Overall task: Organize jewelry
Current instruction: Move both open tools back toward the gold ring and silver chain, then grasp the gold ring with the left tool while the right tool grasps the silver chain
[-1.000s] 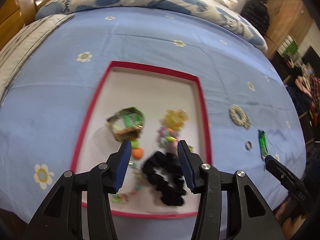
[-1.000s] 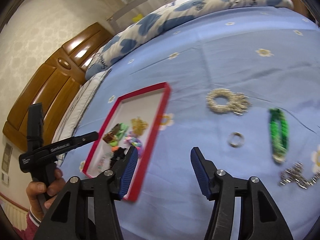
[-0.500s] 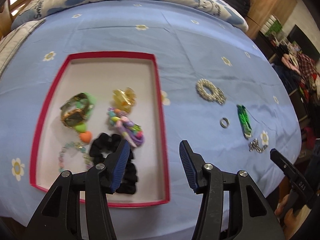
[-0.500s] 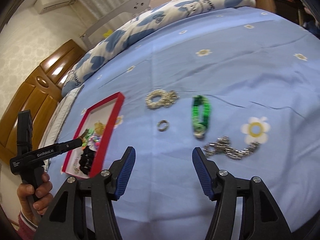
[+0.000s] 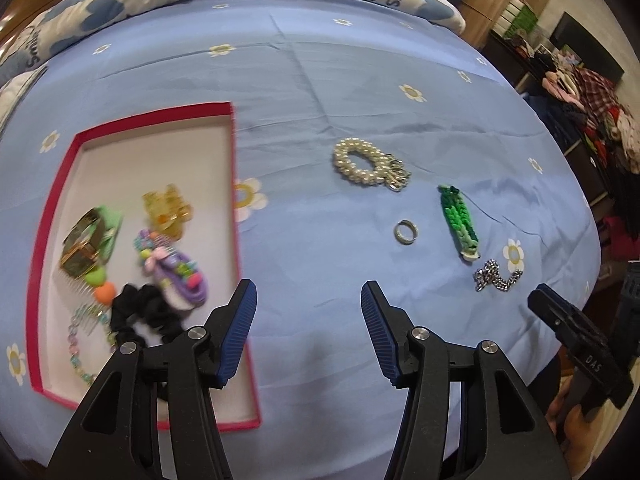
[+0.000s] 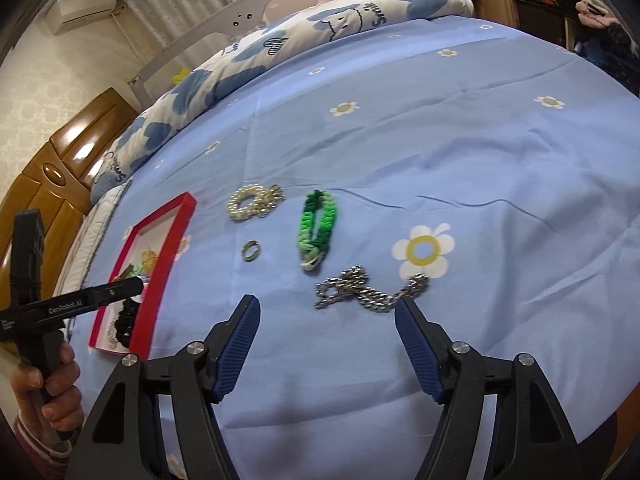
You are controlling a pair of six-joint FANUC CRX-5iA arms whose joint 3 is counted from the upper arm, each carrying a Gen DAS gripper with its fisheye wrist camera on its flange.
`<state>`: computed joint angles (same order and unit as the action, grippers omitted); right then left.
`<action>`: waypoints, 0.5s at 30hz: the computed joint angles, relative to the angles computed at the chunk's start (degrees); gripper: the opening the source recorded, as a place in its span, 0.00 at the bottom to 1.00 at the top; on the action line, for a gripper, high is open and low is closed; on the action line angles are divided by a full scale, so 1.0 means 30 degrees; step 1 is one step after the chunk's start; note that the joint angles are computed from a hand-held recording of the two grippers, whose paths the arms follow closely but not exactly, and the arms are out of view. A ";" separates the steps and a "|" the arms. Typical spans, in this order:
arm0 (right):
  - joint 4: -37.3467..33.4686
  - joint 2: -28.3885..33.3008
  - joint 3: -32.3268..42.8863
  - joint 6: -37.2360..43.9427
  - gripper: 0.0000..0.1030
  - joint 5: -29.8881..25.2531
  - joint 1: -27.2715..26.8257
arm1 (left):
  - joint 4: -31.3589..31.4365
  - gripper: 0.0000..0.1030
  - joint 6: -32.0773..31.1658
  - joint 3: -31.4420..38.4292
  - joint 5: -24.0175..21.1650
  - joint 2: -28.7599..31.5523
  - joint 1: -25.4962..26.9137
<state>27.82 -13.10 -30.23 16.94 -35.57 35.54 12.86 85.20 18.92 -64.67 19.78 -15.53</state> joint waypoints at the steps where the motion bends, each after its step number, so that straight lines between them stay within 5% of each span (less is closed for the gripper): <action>1: 0.0005 0.0085 0.0029 0.0074 0.72 -0.0046 -0.0039 | 0.0136 0.52 -0.0166 0.0071 0.0074 0.0131 -0.0079; 15: -0.0104 0.1616 0.0267 0.1790 0.74 0.0011 -0.0705 | 0.0222 0.52 -0.1240 0.2841 -0.0521 0.3432 -0.1497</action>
